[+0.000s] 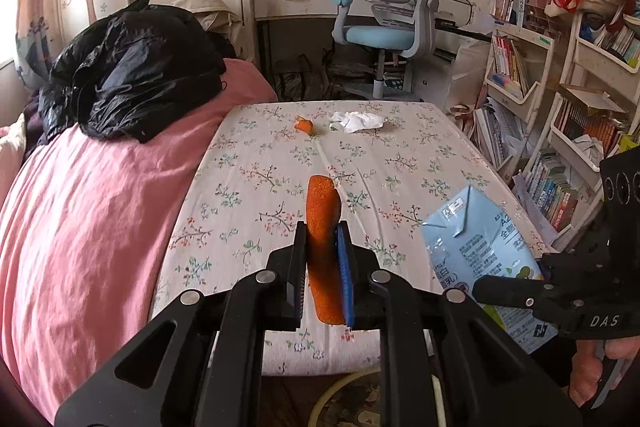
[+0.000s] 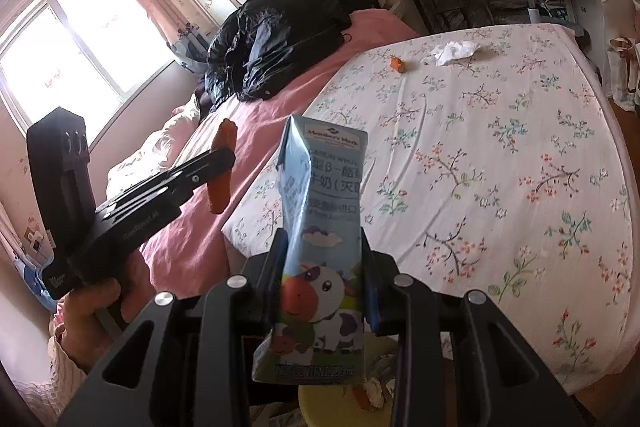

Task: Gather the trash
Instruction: 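Carry the carrot and carton off the table edge over the yellow bin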

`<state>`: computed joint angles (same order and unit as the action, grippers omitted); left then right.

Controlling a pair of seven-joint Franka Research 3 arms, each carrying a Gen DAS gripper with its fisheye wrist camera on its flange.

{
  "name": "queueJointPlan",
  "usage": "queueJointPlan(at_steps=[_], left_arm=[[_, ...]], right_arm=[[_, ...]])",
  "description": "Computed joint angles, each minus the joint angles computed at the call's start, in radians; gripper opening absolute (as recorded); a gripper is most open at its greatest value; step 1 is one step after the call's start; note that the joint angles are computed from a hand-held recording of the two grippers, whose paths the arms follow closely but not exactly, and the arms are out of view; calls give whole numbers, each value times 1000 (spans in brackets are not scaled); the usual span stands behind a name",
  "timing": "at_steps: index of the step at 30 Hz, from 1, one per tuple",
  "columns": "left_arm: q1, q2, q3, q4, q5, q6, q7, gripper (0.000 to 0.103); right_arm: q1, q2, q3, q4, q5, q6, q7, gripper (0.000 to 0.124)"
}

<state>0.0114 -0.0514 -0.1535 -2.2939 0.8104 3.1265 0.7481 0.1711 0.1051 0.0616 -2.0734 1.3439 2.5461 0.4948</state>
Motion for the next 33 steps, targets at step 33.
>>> queueJointPlan(at_steps=[33], left_arm=[[32,-168,-69,-243,-223,43,155,14]], right_arm=[[71,-122,-9,-203,-24,31,8,33]])
